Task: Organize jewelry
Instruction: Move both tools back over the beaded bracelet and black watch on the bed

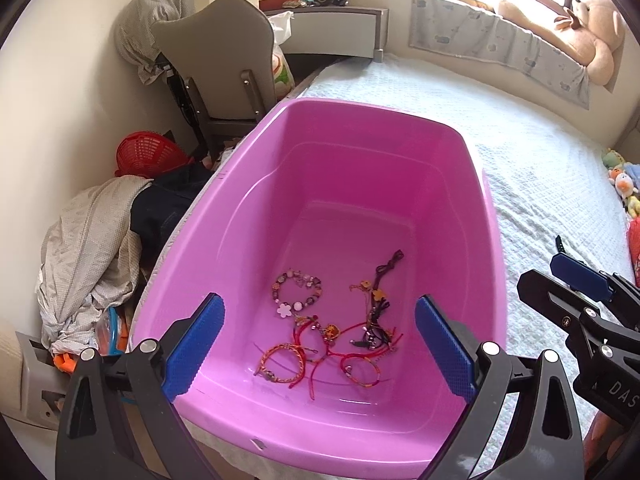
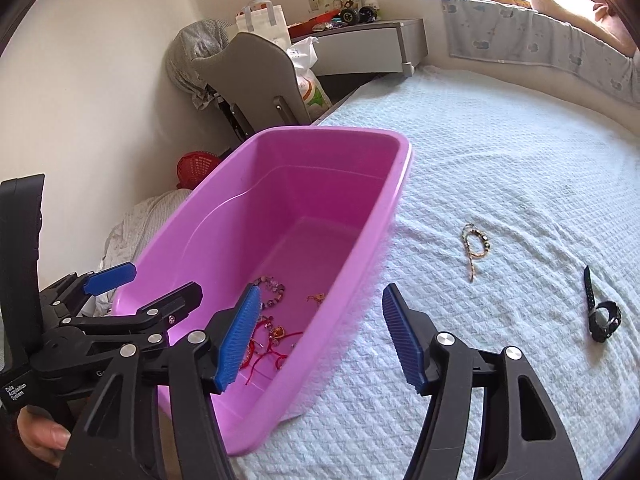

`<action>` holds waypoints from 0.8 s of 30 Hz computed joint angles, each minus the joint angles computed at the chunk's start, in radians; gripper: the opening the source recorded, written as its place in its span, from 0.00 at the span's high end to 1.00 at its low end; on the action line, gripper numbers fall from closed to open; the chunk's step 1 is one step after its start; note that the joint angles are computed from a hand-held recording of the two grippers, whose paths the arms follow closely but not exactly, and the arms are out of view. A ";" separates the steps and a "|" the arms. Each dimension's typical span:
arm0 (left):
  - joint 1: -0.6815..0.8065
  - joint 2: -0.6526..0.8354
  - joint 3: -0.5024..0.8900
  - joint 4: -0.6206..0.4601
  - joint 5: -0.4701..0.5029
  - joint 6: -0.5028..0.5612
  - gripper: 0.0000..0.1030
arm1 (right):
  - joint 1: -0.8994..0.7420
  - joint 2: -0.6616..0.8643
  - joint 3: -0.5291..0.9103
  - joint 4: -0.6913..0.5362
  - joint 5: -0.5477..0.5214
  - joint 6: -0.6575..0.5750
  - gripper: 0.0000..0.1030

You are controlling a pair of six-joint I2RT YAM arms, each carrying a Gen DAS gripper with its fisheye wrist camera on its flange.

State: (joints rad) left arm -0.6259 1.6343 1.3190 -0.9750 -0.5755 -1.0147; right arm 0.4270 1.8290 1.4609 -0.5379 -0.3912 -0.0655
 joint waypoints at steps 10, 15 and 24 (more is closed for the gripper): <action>-0.110 0.107 0.108 -0.009 -0.021 -0.060 0.07 | -0.168 -0.130 -0.170 0.027 -0.097 -0.070 0.40; -0.181 0.175 0.190 -0.030 -0.053 -0.093 0.07 | -0.283 -0.181 -0.239 0.019 -0.131 -0.140 0.40; -0.289 0.331 0.383 -0.040 -0.074 -0.093 0.06 | -0.511 -0.253 -0.358 0.034 -0.210 -0.291 0.34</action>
